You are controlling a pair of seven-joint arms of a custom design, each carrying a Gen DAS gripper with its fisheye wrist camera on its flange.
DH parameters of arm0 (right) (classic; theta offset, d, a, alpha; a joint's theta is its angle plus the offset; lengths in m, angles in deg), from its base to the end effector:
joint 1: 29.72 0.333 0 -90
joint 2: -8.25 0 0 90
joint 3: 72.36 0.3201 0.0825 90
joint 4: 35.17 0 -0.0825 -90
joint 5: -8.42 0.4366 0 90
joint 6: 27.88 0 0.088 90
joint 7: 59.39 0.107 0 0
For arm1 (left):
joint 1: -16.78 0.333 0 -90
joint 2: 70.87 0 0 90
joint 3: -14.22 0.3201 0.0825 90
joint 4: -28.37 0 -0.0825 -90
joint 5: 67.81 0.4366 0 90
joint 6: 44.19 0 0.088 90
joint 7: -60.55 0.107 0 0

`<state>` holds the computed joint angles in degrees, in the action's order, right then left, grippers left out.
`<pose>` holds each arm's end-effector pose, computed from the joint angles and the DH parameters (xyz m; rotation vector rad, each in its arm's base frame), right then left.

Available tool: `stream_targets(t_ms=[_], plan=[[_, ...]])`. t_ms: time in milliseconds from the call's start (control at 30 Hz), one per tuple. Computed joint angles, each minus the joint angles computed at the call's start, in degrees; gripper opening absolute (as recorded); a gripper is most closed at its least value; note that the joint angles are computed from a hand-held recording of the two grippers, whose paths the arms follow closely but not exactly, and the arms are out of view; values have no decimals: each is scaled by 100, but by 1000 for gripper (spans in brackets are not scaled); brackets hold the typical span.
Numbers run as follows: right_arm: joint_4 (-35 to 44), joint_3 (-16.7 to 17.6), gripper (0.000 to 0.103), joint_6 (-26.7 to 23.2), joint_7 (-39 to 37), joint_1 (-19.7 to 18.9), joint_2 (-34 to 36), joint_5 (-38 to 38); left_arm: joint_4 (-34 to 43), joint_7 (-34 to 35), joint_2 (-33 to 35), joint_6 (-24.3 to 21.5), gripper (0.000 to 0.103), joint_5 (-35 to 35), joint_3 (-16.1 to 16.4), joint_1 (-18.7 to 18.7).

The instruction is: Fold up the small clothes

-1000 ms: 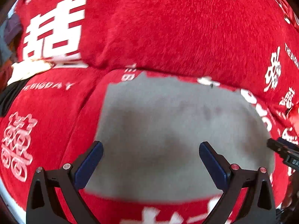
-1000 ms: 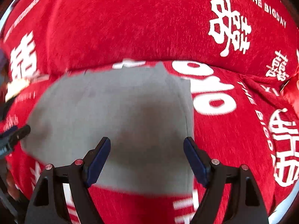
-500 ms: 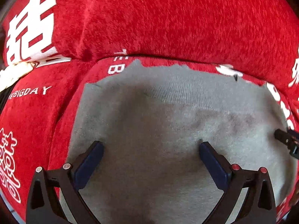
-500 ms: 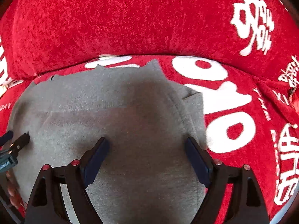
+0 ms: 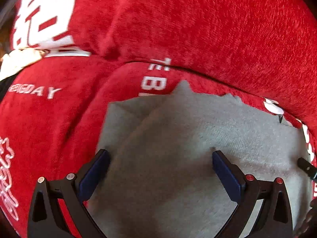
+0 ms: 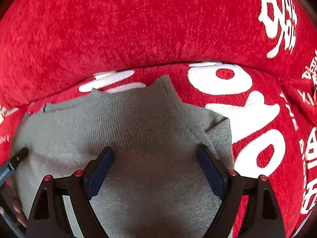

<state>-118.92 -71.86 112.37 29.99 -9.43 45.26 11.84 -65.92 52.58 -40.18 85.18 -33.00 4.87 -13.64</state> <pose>0.7433 0.2809 0.3151 -2.3005 1.6409 -0.2186 0.5854 -0.4501 0.2906 -2.5127 1.2118 -0.3462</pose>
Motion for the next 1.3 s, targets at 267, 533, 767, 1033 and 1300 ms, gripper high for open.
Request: stream_targets(t_ms=[267, 533, 767, 1033, 1300], plan=[[-2022, 414, 88, 1219, -662, -136, -1492, 428, -1980, -1756, -1512, 671, 103, 633, -174, -112], [-2866, 579, 88, 1649, -1349, 172, -2049, 380, -2907, -2346, -1662, 3418, 102, 1478, -113, 298], [-2433, 305, 88, 966, -1006, 659, -1657, -297, -2135, -1264, -1170, 3023, 75, 950, -123, 173], [-1841, 203, 91, 870, -462, 669, -1190, -294, -2434, -2542, -1329, 3659, 47, 1865, 438, -152], [-1890, 77, 101, 913, -153, 747, -1246, -704, -2377, -1968, -1322, 3551, 29, 1242, 104, 164]])
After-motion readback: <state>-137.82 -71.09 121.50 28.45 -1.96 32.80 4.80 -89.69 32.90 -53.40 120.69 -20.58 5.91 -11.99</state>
